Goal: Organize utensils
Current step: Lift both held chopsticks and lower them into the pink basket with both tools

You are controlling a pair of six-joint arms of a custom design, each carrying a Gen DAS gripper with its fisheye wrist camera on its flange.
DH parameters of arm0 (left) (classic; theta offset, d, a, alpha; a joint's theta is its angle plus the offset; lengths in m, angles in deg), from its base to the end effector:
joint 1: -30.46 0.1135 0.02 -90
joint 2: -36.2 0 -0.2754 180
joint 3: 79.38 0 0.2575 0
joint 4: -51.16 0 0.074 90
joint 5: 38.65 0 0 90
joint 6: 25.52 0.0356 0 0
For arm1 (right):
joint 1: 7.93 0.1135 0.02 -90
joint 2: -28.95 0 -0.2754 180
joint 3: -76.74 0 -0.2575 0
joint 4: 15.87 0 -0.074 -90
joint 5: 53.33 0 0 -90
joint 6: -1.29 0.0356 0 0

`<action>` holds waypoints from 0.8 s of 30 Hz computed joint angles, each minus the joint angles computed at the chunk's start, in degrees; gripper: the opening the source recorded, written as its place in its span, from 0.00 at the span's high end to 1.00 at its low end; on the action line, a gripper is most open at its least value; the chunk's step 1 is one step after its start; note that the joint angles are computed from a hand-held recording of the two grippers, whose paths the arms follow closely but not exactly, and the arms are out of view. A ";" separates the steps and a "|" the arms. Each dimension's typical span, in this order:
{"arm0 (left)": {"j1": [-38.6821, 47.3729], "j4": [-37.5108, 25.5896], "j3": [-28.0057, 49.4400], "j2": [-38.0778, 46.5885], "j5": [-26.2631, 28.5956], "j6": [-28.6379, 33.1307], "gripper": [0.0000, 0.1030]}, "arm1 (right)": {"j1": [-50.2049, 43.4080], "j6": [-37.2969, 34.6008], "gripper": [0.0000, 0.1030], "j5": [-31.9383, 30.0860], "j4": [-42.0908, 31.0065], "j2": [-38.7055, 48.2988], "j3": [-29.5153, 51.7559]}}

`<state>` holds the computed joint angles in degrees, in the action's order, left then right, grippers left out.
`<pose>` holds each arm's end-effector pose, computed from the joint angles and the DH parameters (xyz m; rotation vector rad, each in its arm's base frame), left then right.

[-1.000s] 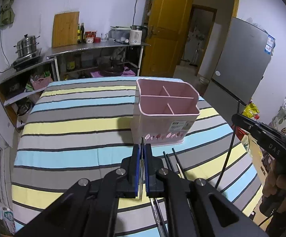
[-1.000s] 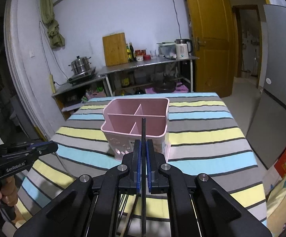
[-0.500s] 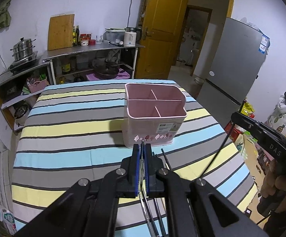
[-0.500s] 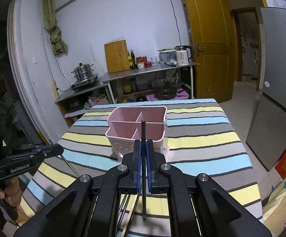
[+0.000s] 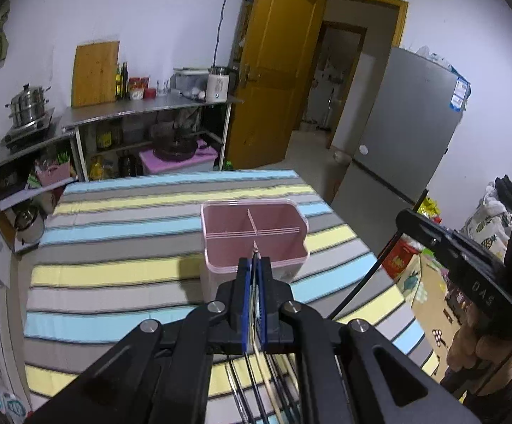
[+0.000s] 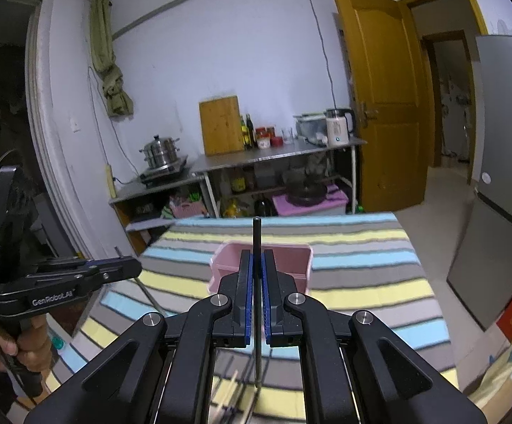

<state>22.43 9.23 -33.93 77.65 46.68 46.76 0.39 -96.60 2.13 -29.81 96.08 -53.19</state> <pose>0.1557 -0.0190 0.2465 -0.2330 2.2225 -0.1544 0.2422 0.0558 0.2385 -0.6420 1.9665 0.6377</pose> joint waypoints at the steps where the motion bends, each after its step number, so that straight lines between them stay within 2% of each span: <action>1: 0.81 0.19 0.94 0.60 0.60 0.43 0.96 | 0.34 0.45 0.96 0.11 0.04 0.08 0.71; 10: 7.88 4.30 9.74 10.45 4.58 4.03 0.96 | 3.79 7.37 0.96 1.96 3.90 3.79 8.31; 17: 10.96 9.70 10.75 17.47 6.09 4.89 0.96 | 6.77 10.72 0.96 4.28 7.85 9.92 11.93; 24: 14.67 15.71 9.32 24.55 9.95 4.96 0.96 | 9.42 12.22 0.96 6.90 12.41 17.85 13.46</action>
<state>37.10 24.94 -24.61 102.19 56.63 51.72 9.82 -84.38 9.03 -17.40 113.93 -39.73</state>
